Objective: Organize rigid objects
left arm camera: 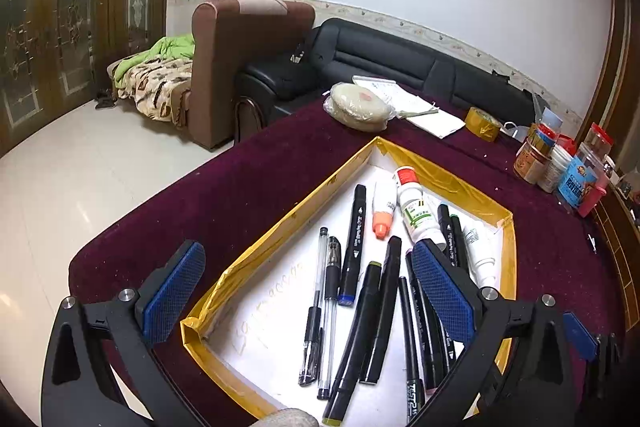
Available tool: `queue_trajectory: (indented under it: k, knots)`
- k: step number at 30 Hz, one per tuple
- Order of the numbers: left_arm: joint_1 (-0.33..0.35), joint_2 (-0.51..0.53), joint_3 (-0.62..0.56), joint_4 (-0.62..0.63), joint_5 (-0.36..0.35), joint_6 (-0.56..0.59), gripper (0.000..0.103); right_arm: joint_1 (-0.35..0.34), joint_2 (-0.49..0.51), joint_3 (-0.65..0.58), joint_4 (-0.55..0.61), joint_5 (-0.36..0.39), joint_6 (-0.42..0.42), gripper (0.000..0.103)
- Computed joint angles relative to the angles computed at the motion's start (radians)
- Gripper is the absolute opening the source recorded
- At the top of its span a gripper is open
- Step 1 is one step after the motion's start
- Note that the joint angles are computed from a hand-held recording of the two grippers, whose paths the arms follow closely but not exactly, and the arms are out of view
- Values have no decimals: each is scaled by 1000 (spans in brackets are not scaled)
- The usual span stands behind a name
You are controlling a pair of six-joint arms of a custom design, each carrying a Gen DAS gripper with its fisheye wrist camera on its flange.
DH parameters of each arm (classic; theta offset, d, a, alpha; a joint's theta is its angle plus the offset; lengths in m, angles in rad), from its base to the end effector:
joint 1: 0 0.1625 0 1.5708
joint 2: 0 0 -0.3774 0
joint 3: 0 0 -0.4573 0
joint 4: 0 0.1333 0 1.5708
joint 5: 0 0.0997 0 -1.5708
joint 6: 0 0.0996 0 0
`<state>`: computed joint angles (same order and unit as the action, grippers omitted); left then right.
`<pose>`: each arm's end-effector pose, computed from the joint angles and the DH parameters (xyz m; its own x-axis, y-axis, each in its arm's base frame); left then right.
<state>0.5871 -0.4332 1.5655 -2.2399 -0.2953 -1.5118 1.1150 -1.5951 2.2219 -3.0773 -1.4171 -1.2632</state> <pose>-0.3837 -0.5298 -0.1636 -0.7321 -0.4665 -0.4965 0.2383 0.5075 -0.8281 -0.0870 -0.5149 0.2856 -0.5518 -0.4458 0.7048 -0.8102 0.4869 -0.3263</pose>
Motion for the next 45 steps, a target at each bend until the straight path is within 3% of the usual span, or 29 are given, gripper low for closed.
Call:
queue_trajectory:
  k: [8, 21, 45]
  knots:
    - [12, 8, -8, -28, -31, 31, 103, 5, 4, 2, -3, -12, -9, 98]
    - [28, 33, -16, -177, -82, 159, 103, 9, 17, -6, -10, -33, -2, 98]
    - [40, 49, -33, -208, -136, 199, 103, 16, 37, -16, -28, -73, 5, 98]
